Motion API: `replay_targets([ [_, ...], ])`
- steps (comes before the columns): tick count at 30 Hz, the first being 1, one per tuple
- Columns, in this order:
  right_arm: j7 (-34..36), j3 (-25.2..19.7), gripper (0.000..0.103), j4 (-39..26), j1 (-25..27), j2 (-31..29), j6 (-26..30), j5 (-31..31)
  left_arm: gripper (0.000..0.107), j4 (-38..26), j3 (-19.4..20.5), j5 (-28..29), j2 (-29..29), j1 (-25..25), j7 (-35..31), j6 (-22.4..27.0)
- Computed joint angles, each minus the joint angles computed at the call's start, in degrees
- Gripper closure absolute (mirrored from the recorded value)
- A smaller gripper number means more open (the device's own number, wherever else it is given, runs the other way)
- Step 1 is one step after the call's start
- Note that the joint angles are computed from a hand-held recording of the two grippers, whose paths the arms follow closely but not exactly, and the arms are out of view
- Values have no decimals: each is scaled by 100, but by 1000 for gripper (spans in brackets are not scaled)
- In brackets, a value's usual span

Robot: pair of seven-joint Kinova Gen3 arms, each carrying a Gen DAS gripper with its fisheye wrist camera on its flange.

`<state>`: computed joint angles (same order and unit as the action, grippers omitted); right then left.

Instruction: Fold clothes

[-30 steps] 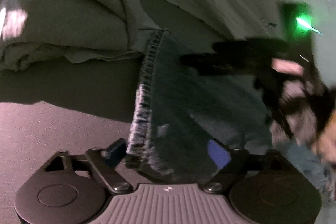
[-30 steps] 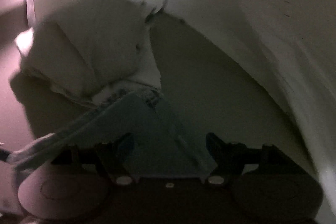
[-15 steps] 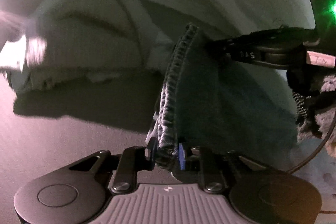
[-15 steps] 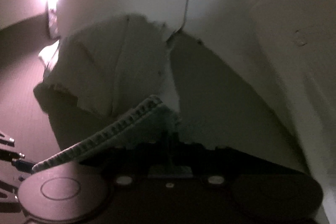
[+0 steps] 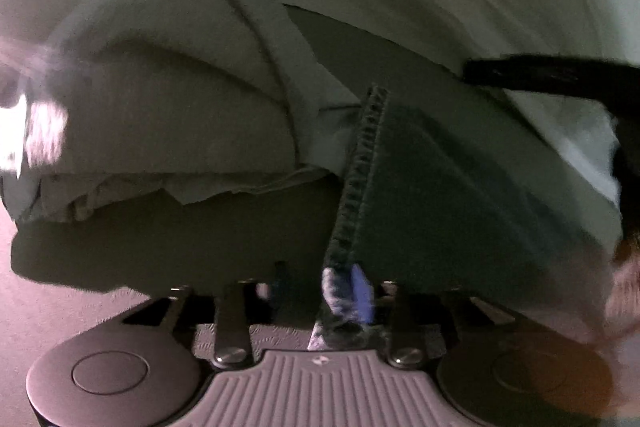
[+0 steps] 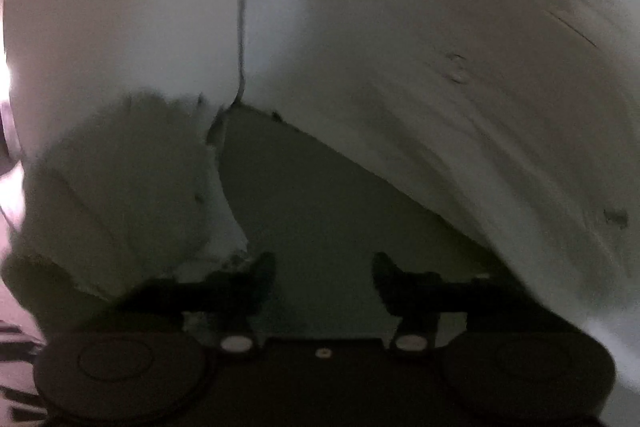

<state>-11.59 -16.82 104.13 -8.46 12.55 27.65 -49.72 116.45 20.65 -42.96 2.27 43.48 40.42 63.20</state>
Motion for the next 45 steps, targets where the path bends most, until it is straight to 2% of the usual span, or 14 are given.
replay_targets([
  [1,-103,92,47,45,100,-75,140,-30,47,100,2,-27,-78,11,168,-110],
  [3,-392,27,48,145,438,-191,239,69,45,243,86,-153,-179,42,532,-230],
  [4,-625,82,53,214,548,-286,274,216,45,289,141,-212,-217,62,701,-255],
  [7,-1324,775,99,322,596,-385,713,483,47,132,225,-275,-68,93,701,-219],
  [11,-2256,1810,99,689,205,-360,525,941,47,58,131,-360,66,153,341,-283],
  [13,-2722,1967,99,769,136,-346,424,1373,47,173,59,-429,-19,142,466,-517],
  [16,-2862,1456,99,974,622,-341,-27,1540,46,361,43,-539,-162,62,784,-842],
  [20,-3196,915,98,941,762,-123,-798,1876,45,555,162,-622,-336,-45,1197,-1141],
  [26,-3949,765,98,533,605,261,-1026,2380,44,724,384,-776,-427,-117,1787,-1211],
  [30,-4396,845,97,608,530,10,-854,2974,44,712,409,-826,-381,-151,1893,-1200],
  [33,-4215,910,97,1143,382,-455,-1107,3026,34,641,398,-870,-301,-116,1756,-1154],
  [36,-3516,715,97,1505,844,-890,-670,2652,25,560,329,-904,-221,-82,1504,-1171],
  [41,-3052,1285,97,1944,814,-1562,302,2372,23,426,222,-748,-169,-18,1212,-1097],
  [45,-2654,1710,96,2076,575,-1682,369,2115,22,591,230,-947,-243,-3,1694,-1212],
])
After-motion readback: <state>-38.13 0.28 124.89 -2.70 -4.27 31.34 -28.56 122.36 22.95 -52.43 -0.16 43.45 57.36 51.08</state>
